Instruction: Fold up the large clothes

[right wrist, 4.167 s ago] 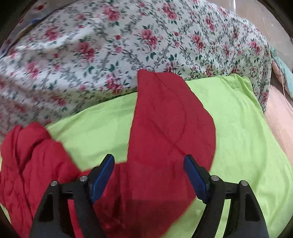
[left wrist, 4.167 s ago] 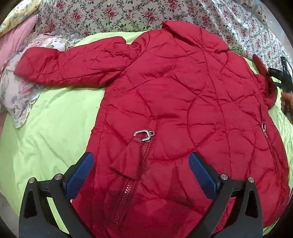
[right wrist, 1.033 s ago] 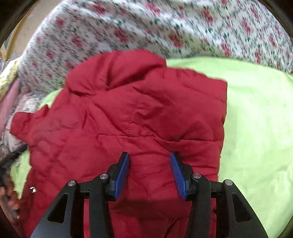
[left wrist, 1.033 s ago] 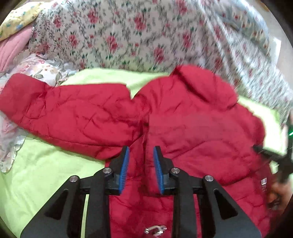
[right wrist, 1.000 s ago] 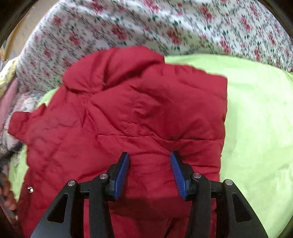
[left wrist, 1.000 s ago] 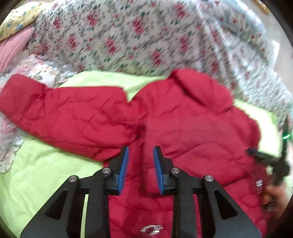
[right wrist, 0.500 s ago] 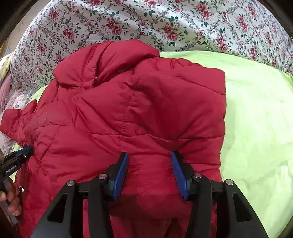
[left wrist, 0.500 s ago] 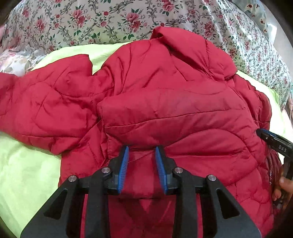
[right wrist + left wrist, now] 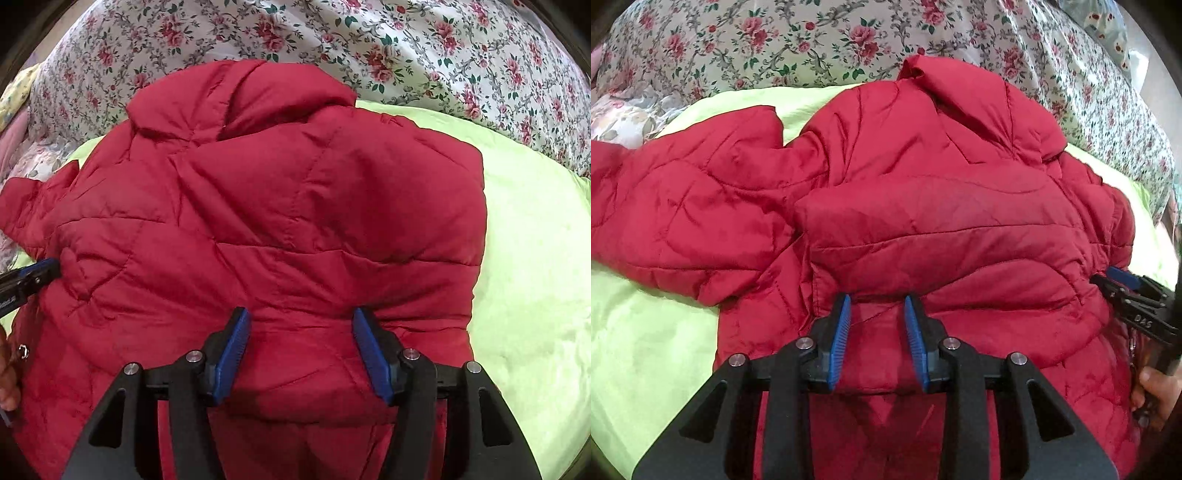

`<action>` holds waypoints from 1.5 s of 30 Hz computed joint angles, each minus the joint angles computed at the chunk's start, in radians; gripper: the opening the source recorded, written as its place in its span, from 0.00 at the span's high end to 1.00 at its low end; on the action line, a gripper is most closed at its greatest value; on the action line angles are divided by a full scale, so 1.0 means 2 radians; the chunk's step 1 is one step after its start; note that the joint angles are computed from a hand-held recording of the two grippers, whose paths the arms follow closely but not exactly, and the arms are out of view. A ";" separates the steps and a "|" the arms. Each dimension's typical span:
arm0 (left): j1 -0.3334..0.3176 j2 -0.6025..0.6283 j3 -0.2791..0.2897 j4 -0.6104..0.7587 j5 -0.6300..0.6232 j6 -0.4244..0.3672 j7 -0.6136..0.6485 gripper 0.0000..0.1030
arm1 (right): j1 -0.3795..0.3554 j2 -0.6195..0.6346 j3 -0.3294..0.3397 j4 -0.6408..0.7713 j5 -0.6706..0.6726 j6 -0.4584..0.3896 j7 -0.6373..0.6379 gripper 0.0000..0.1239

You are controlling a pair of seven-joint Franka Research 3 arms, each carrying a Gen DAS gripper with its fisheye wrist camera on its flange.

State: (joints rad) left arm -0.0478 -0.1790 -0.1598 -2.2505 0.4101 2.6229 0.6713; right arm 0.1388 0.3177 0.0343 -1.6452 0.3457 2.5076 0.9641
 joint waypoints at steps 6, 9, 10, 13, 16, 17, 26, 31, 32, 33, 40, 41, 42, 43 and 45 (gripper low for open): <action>0.008 -0.069 0.008 -0.058 -0.036 0.029 -0.011 0.56 | -0.013 -0.025 0.007 -0.018 0.038 -0.012 -0.017 0.52; 0.018 -0.100 0.013 -0.083 -0.040 0.024 -0.023 0.55 | -0.020 -0.043 0.008 -0.028 0.067 -0.026 -0.034 0.51; 0.021 -0.111 0.017 -0.093 -0.045 0.025 -0.027 0.55 | -0.020 -0.048 0.007 -0.031 0.071 -0.030 -0.037 0.50; 0.038 -0.139 0.019 -0.120 -0.043 0.028 -0.042 0.43 | -0.025 -0.072 0.005 -0.045 0.101 -0.053 -0.058 0.50; 0.055 -0.159 0.021 -0.140 -0.038 0.021 -0.053 0.42 | -0.027 -0.087 0.000 -0.049 0.121 -0.085 -0.067 0.50; 0.057 -0.164 0.024 -0.146 -0.040 0.021 -0.054 0.42 | -0.027 -0.096 -0.002 -0.056 0.125 -0.092 -0.069 0.50; 0.115 -0.193 0.034 -0.177 -0.031 0.018 -0.091 0.33 | -0.024 -0.164 -0.022 -0.119 0.171 -0.125 -0.123 0.48; 0.177 -0.183 0.030 -0.166 0.016 0.009 -0.132 0.33 | -0.024 -0.180 -0.032 -0.134 0.168 -0.131 -0.123 0.48; 0.185 -0.179 0.031 -0.164 0.024 0.008 -0.139 0.33 | -0.024 -0.182 -0.033 -0.137 0.168 -0.129 -0.126 0.48; 0.194 -0.171 0.035 -0.159 0.031 0.007 -0.145 0.33 | -0.024 -0.187 -0.034 -0.143 0.168 -0.123 -0.131 0.48; 0.229 -0.138 0.068 -0.127 0.044 0.024 -0.162 0.33 | -0.033 -0.180 -0.042 -0.141 0.163 -0.140 -0.104 0.48; 0.232 -0.133 0.068 -0.119 0.046 0.015 -0.162 0.33 | -0.034 -0.180 -0.042 -0.142 0.161 -0.136 -0.101 0.48; 0.235 -0.126 0.068 -0.107 0.051 0.001 -0.159 0.33 | -0.034 -0.182 -0.042 -0.145 0.160 -0.134 -0.099 0.48; 0.235 -0.123 0.069 -0.100 0.055 -0.005 -0.157 0.38 | -0.035 -0.183 -0.042 -0.146 0.161 -0.133 -0.097 0.48; 0.222 -0.123 0.083 -0.100 0.046 0.016 -0.135 0.73 | -0.036 -0.184 -0.043 -0.148 0.161 -0.131 -0.096 0.48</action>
